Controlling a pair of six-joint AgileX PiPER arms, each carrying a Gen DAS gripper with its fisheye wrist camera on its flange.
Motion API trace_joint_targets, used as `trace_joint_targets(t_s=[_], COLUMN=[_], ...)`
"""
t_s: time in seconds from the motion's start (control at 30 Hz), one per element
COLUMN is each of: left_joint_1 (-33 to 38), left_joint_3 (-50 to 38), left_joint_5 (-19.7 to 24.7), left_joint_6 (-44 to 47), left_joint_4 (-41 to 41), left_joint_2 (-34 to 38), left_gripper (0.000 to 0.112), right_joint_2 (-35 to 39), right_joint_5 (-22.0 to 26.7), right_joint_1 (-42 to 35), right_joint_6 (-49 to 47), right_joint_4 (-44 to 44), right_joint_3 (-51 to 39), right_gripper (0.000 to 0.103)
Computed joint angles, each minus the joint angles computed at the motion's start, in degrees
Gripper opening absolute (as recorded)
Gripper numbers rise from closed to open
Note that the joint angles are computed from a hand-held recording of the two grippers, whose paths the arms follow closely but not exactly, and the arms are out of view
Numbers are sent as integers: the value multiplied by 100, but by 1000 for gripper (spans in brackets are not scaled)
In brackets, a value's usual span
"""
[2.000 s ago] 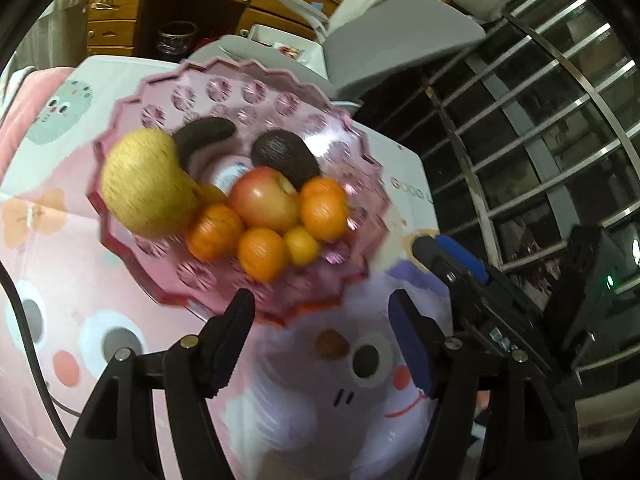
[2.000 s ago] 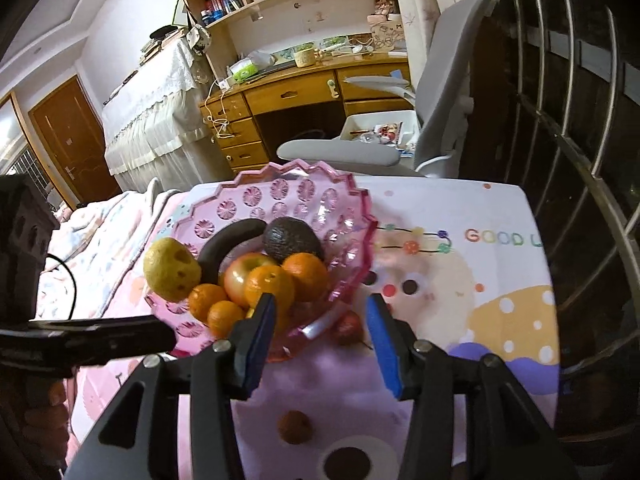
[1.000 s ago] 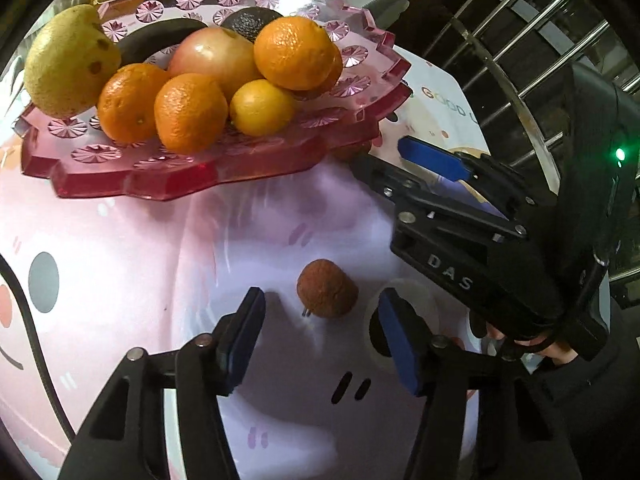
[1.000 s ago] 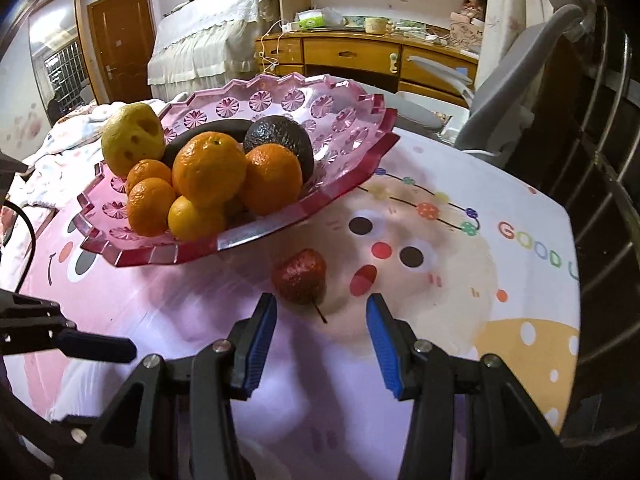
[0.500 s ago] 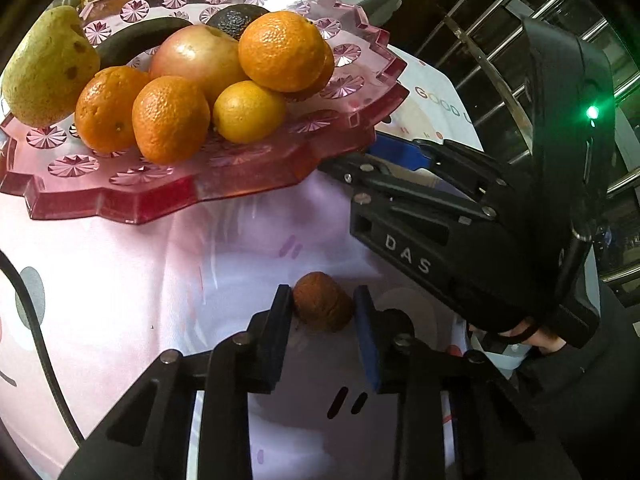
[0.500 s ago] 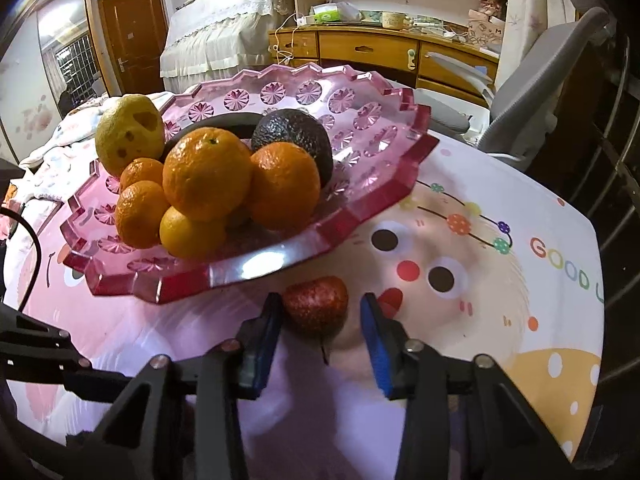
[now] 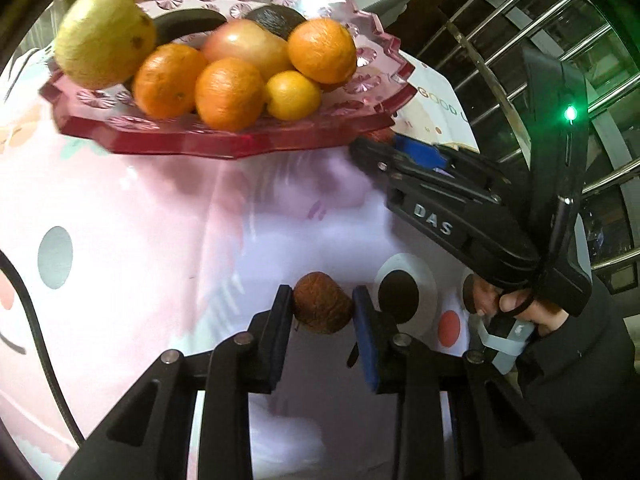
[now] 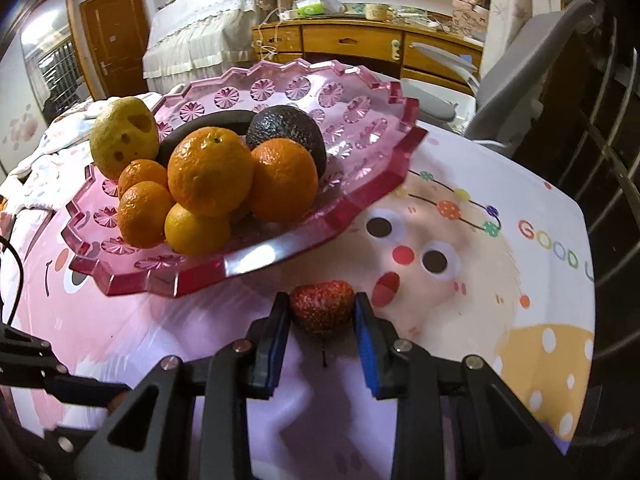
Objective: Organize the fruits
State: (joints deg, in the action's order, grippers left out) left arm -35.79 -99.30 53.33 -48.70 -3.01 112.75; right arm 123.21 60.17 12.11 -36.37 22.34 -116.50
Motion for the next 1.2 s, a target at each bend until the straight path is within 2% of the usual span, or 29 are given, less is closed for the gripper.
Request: trace_joint_targets(t_s=[0.33,0.47,0.87,0.97,1.03,1.1,1.2], left_joint_1=[129,341,1163,1445,1604,1696,1858], left_joint_3=[489,595,-254,-619,-644,-680,-563], left_joint_5=[25,27,208,394,387,451,641], left_joint_6=[228,449,1569,1946,2240,2495,2841], left_joint_4=[176,243,31,-161,-333,-385,-567], left_joint_2=[-796,-1089,-780,-595,-629,-672,-818], left_gripper=[29,29,29,37,52,60,64], right_joint_2=[-834,-1189,-1109,-1079,-1100,-1161,-1374], right_joint_5=[-162,-104,125,1,-121,-232,-319], right_joint_1=[-41,-61,676,912,1011,1125,1311], right_joint_6=[617,883,2026,2491,2798,3197,3809], right_joint_4=[-407,-274,-418,-636,-788,-1047,-1506], right_joint_3=[819,909,182,118,140,194,395], right_gripper=[32,32,32,32,34,45,49])
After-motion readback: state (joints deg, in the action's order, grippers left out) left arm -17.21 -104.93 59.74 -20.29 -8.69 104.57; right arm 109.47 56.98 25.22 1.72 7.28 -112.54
